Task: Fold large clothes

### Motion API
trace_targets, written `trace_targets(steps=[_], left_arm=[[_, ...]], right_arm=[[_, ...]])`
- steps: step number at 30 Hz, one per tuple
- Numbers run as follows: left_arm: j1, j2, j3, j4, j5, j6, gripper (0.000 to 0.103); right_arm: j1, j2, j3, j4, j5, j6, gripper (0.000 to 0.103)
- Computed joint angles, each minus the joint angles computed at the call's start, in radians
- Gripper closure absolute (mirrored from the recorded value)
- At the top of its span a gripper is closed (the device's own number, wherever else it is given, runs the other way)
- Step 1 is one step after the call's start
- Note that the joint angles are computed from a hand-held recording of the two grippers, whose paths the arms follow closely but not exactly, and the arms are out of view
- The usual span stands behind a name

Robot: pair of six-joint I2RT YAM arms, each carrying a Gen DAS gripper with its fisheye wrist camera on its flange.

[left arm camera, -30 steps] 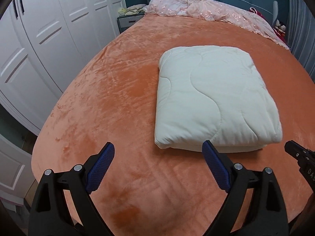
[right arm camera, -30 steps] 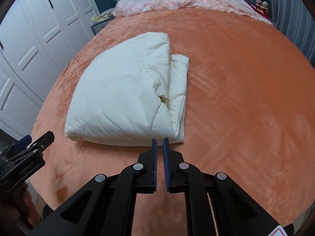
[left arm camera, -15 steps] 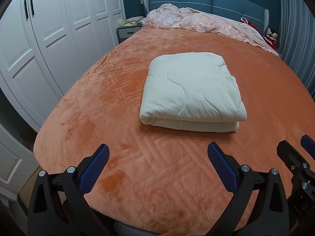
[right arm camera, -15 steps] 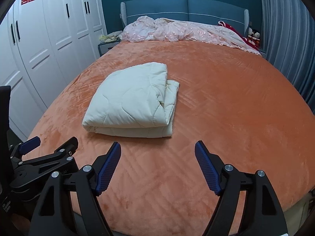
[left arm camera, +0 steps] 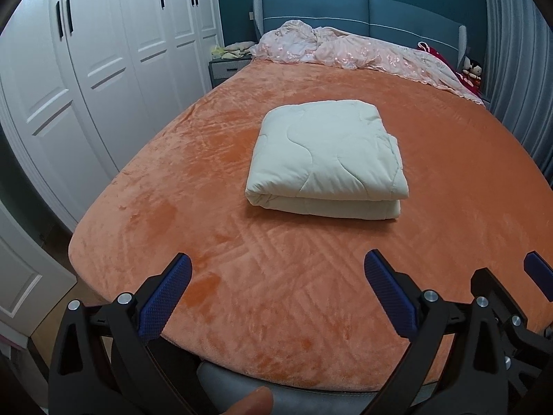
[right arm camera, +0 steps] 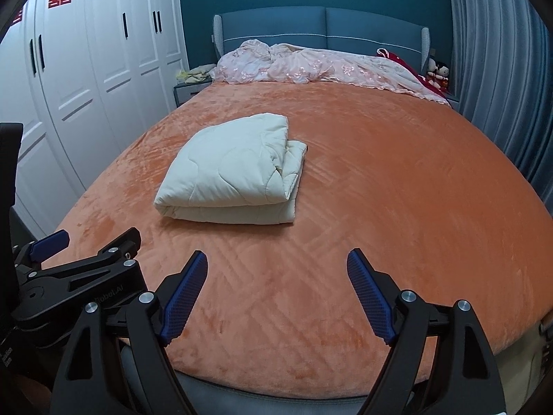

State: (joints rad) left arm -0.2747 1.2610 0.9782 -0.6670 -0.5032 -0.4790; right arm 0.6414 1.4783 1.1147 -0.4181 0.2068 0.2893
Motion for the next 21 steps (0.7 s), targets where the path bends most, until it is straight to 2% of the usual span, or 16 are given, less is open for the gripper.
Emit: trace_targets(steps=[21], left_arm=[[-0.144,-0.187,-0.095,-0.103,-0.152,-0.099,0.006]], right_arm=[[0.107,-0.164,-0.127,-0.019,0.098,0.064,0.022]])
